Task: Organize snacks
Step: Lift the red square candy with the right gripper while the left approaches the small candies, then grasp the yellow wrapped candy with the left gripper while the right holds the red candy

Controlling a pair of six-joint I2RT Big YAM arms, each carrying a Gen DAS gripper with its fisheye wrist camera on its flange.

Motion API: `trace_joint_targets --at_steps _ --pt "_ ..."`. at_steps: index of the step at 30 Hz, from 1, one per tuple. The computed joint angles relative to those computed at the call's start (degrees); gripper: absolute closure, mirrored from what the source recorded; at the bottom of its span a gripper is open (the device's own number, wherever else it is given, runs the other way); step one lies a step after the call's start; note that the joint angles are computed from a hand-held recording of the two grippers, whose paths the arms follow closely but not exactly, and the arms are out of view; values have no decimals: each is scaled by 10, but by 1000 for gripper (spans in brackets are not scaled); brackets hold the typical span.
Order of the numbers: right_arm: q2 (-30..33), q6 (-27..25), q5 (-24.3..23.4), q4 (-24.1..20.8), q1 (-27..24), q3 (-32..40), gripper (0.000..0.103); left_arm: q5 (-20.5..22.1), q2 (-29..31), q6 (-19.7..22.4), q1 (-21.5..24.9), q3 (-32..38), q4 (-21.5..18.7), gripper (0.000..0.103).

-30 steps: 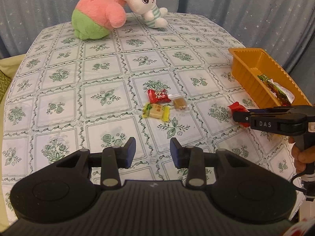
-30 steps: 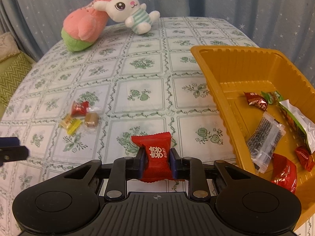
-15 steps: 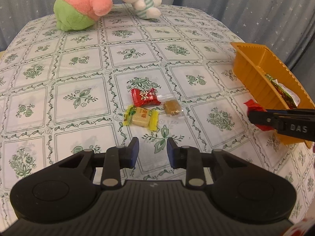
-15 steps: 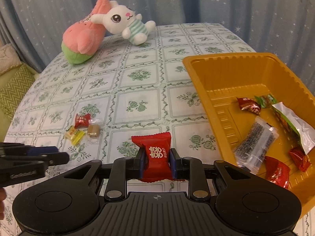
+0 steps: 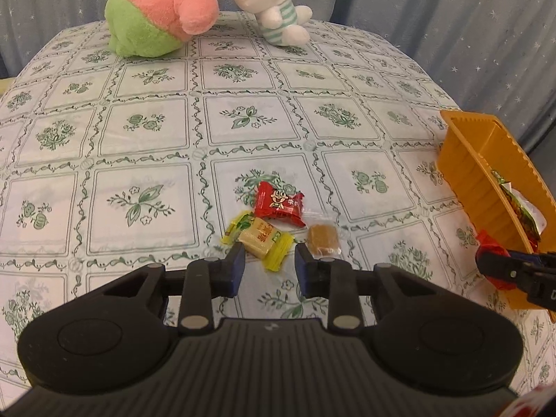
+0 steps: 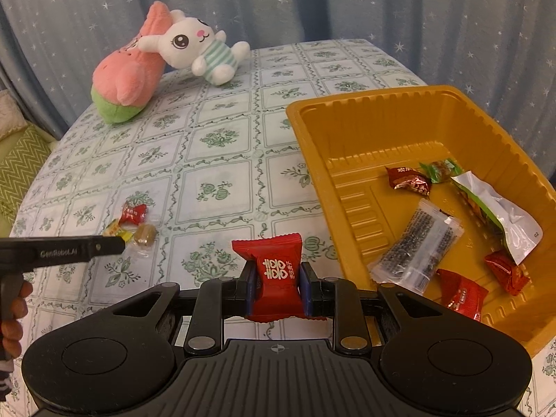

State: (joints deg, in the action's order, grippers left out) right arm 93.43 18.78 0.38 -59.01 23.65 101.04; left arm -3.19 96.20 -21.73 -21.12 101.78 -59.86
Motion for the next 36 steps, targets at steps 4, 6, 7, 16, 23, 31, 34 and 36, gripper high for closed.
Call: trace_joint_targets --at_steps 4,6,7,16,23,31,34,36 --pt "0 -2 -3 1 -2 1 77 -9 15 -1 -2 19 -6 67" --pt "1 -2 -4 2 -3 2 77 -18 24 1 -3 29 -7 63" --pt "1 -3 -6 3 -4 3 77 -24 27 4 -4 34 -7 62" --pt "1 -6 -16 4 -8 5 77 -61 45 64 -9 48 0 66" --pt "1 -9 -19 5 -9 4 77 -66 39 81 -6 40 0 82" --pt "-1 -12 -24 7 -6 4 77 -68 25 82 -5 28 -17 83" --pt "-5 -12 -26 8 -4 2 77 -70 17 80 -6 23 -26 83" --pt "-9 -12 -28 10 -1 0 77 -73 11 79 -7 17 -30 83"
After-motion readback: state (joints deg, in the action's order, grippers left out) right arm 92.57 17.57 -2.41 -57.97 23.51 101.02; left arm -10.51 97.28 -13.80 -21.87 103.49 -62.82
